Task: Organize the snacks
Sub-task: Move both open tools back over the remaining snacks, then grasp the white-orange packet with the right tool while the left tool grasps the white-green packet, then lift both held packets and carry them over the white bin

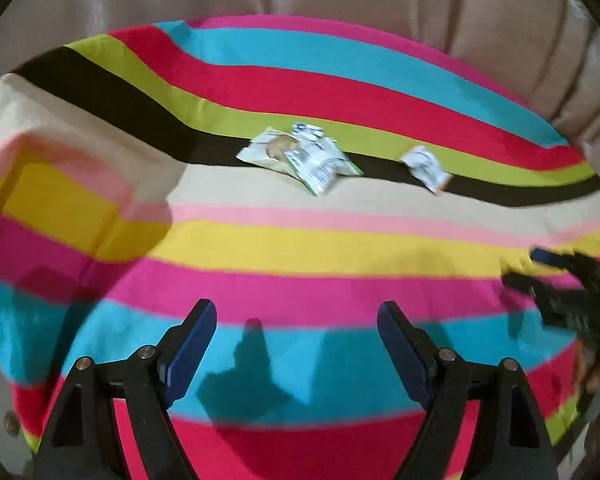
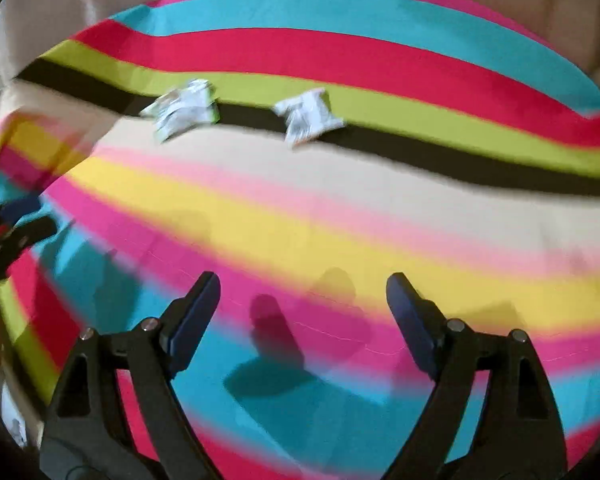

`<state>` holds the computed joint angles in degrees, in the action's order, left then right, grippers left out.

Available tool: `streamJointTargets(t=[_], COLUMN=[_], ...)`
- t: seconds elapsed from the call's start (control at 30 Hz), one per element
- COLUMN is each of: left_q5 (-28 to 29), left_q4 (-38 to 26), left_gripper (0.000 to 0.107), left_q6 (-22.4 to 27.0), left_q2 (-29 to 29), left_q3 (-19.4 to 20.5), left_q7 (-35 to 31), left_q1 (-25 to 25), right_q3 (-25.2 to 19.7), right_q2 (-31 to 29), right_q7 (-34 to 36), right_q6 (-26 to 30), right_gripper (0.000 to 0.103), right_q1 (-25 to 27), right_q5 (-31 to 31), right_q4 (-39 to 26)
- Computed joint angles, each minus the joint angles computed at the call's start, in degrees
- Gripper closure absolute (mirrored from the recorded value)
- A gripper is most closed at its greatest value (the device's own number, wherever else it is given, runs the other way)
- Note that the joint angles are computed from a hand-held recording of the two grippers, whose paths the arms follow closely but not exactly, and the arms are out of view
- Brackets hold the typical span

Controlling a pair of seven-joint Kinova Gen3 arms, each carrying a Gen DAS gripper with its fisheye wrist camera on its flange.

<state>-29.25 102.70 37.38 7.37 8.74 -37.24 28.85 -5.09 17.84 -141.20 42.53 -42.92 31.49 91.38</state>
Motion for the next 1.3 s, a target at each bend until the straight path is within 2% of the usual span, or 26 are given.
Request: streamJointTargets(t=[0.03,0.1,0.17,0.2,0.3,0.37,0.4,0.43,0.47,0.53,0.57,0.63,0.7,0.73,0.8,0.83,0.87,0.97,1.03,1.1,1.17,1.23,1.3], left_q5=[-0.3,0.3,1.1,1.2,2.3,4.0,4.7,4.6,5.5,8.1,9.1,8.2,4.5,2.1,-2.5,-3.9,-6.0,-6.7,-7.2,-6.6,-7.3,-9.4,-11.7], left_q4=[-1.0,-4.1,-7.1,-8.4,-13.1,-15.5,-17.4,-19.7,-20.9,-23.8,-25.0,-28.0,-30.9,-32.5,-32.7,-31.7,-30.3,-23.9,-19.2,-14.1,-9.4,-5.1,-1.6], left_gripper=[0.024,0.024,0.024,0.024,0.023,0.023,0.023,0.023,0.023,0.023,0.023,0.023,0.023,0.023,0.021,0.034,0.068,0.069,0.069,0.069,0.069,0.069,0.069], left_q6=[-0.1,-0.4,-0.8,-1.1,-1.7,-2.4,-1.8,-1.0,-0.4,0.0,0.4,2.2,4.9,6.4,6.6,5.8,5.1,2.2,2.0,1.7,1.1,2.1,3.1], left_q2=[1.1,3.8,5.8,6.9,10.7,12.9,14.2,15.9,16.7,18.7,19.5,21.7,23.8,25.4,26.2,26.0,25.3,20.1,15.5,10.4,6.1,1.9,-1.7], left_q3=[-0.7,-4.8,-6.4,-5.7,0.8,2.3,1.4,-0.3,-2.0,-2.3,-2.0,-1.6,-2.6,-3.4,-1.6,0.8,2.8,8.7,9.5,6.9,3.3,0.4,-2.1], left_q7=[-0.8,-4.4,-8.9,-11.2,-18.2,-22.9,-25.2,-27.2,-28.9,-33.5,-35.2,-36.8,-35.2,-34.3,-30.5,-29.1,-26.8,-19.9,-15.3,-10.6,-6.0,-1.3,3.4], left_q1=[0.0,2.4,2.9,1.6,-5.8,-8.2,-7.8,-6.4,-5.0,-5.0,-5.3,-4.7,-2.4,-1.2,-1.3,-2.8,-3.6,-7.4,-6.8,-3.2,2.1,7.4,12.7], right_q3=[-0.8,-1.8,-0.3,-0.4,-2.9,-2.2,-1.1,0.2,2.2,5.5,5.6,6.8,5.0,2.5,-0.3,-1.8,-2.4,-7.9,-9.0,-9.1,-6.1,-4.1,-4.7], right_q2=[2.0,6.0,9.5,11.2,16.4,18.5,18.4,17.8,16.9,14.6,13.0,9.9,6.4,5.3,2.2,1.3,-0.3,-3.1,-6.0,-9.6,-11.4,-13.7,-15.5], right_q7=[2.3,7.0,11.7,14.0,21.0,25.6,27.0,27.5,27.0,23.8,21.9,17.4,14.1,12.3,7.6,5.3,3.0,-4.0,-8.7,-13.4,-18.0,-22.7,-27.3], right_q6=[-0.2,-1.5,-1.1,-0.4,2.4,3.6,3.2,1.9,1.0,-1.0,-2.8,-5.3,-7.6,-8.1,-9.3,-9.7,-9.9,-9.3,-9.4,-10.5,-10.8,-9.8,-6.8], right_gripper=[0.016,0.016,0.016,0.016,0.016,0.016,0.032,0.056,0.064,0.064,0.064,0.064,0.064,0.064,0.064,0.064,0.064,0.064,0.064,0.064,0.064,0.064,0.064], right_q1=[2.2,6.2,7.1,7.8,10.9,11.0,10.1,9.2,7.8,5.1,5.1,4.3,5.1,6.6,7.6,8.4,8.1,10.8,9.6,7.4,2.2,-3.1,-7.0], right_q5=[-0.7,-2.0,-3.7,-4.9,-7.7,-10.6,-10.9,-10.7,-11.0,-10.1,-9.9,-9.7,-8.5,-7.1,-4.9,-3.3,-2.6,0.6,1.8,1.8,2.8,4.1,6.3], right_q4=[-2.7,-8.0,-13.3,-15.9,-23.9,-27.0,-26.9,-25.8,-24.4,-20.6,-18.0,-12.8,-7.5,-5.8,-1.1,0.3,2.3,5.6,9.1,13.5,16.0,18.7,19.9])
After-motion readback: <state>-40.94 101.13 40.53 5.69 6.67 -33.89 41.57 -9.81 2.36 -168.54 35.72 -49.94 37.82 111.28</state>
